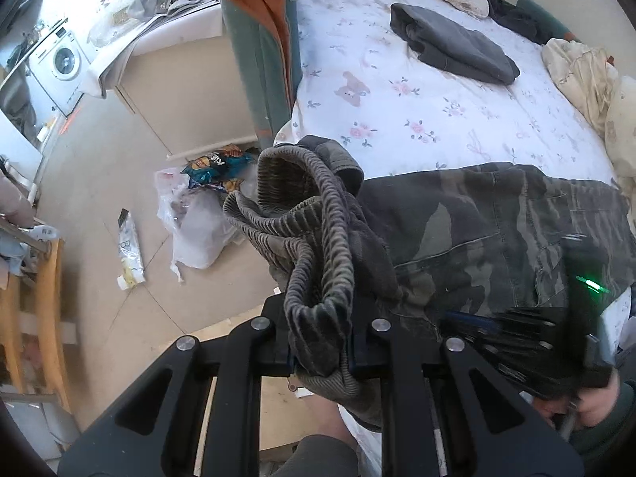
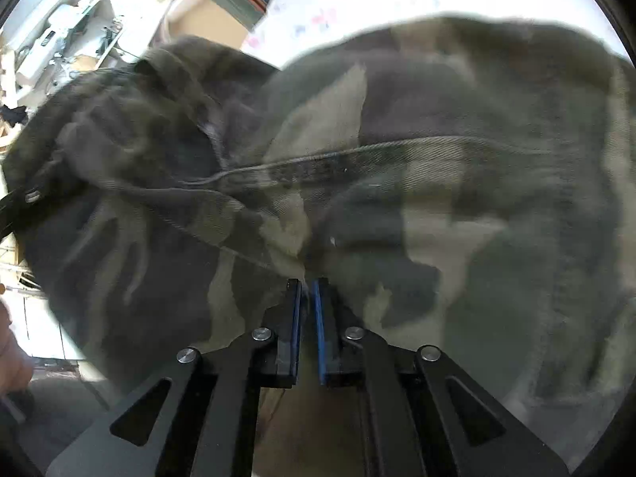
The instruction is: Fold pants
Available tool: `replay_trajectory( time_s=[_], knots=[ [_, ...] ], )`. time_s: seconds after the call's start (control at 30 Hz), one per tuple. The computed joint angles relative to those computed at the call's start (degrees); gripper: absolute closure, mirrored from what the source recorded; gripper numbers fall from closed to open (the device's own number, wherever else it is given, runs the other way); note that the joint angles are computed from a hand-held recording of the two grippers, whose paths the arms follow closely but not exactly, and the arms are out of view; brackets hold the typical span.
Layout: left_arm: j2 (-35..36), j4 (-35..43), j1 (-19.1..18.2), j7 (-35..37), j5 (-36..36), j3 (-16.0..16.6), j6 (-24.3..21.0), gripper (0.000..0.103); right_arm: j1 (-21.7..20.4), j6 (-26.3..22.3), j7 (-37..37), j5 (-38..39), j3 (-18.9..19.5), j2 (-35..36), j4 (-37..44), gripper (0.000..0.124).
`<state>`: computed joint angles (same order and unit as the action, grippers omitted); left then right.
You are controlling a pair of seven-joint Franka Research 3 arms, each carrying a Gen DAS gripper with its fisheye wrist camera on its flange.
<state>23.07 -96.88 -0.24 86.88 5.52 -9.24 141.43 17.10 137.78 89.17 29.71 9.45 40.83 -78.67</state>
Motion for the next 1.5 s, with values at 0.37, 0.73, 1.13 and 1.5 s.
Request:
replay_trajectory(
  time_s=[0.37,0.73,1.13,1.5],
  knots=[
    [-0.72,-1.01,-2.96,0.98,3.83,-0.23,2.65,0.089,-1.23,2.63,-3.44,3.59,1.12,-6.92,-11.92,0.116],
    [-2.91,-2.02,-10.58,-13.97,18.04,2.89,5.95,0.089,-8.52,11.33,-8.76,8.96,-6.81,-33.6,-39.65,0.052],
    [11.76,9.52,-22.69,-17.49,24.46,-2.35,-3.4,0.082,-13.4,18.3,-8.61,18.02,-12.02,-40.36,-48.8,0.052],
    [4.0,-1.49,-16.67,-1.09,7.96,-8.9,1.76,0.028,-14.28,14.17,-11.41,19.76,-11.24,-38.48,-46.51,0.051]
  ],
)
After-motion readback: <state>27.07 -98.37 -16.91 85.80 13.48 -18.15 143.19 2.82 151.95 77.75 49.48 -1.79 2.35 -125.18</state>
